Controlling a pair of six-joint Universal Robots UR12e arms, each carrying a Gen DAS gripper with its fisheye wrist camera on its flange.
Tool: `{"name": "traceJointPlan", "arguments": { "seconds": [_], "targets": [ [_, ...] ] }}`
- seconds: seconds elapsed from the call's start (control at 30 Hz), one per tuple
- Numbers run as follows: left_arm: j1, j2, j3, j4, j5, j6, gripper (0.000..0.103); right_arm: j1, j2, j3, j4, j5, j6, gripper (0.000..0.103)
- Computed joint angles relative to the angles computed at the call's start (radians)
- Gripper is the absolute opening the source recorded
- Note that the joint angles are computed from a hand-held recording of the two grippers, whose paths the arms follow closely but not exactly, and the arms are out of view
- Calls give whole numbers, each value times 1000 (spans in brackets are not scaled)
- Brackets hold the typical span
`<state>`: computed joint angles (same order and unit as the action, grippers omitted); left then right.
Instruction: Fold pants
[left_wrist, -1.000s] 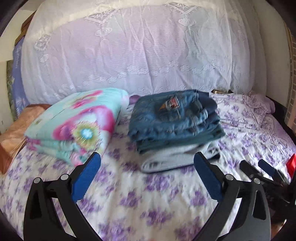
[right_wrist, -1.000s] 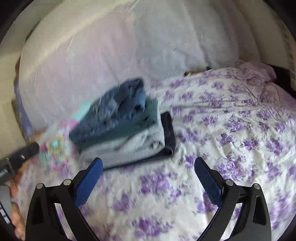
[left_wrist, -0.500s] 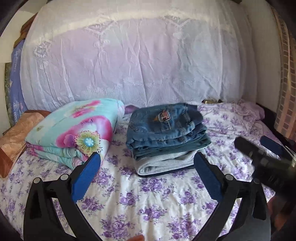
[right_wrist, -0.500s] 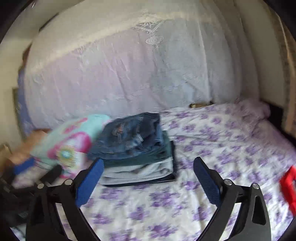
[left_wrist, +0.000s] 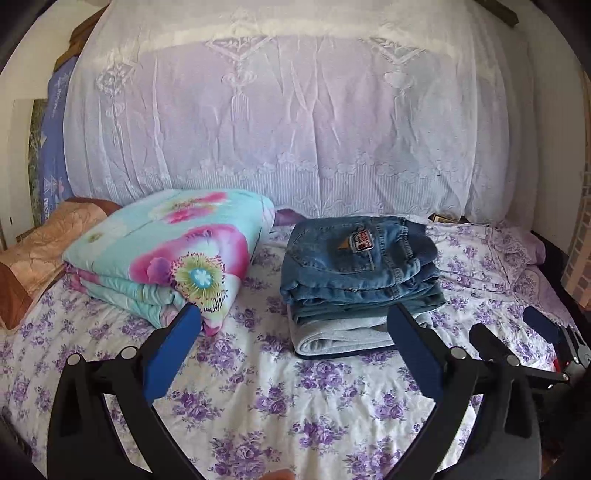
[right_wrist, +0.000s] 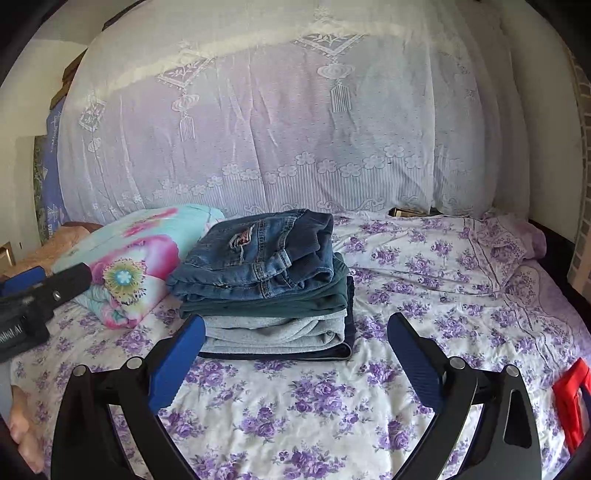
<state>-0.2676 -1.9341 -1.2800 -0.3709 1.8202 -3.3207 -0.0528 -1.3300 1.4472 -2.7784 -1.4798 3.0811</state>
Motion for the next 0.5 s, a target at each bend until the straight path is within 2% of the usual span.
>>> {"name": "traceJointPlan", "arguments": {
  "seconds": [0.2,0.3,0.5],
  "targets": [
    [-31,-24,19,16,82,56,98,-11,-2,-2,16,46,36,99],
    [-33,-28,26,1,88,54,98,-17,-4,-3,28,66,57,100],
    [-34,-22,16,28,102,27,98,-18,-7,-1,32,89,63,100]
  ]
}}
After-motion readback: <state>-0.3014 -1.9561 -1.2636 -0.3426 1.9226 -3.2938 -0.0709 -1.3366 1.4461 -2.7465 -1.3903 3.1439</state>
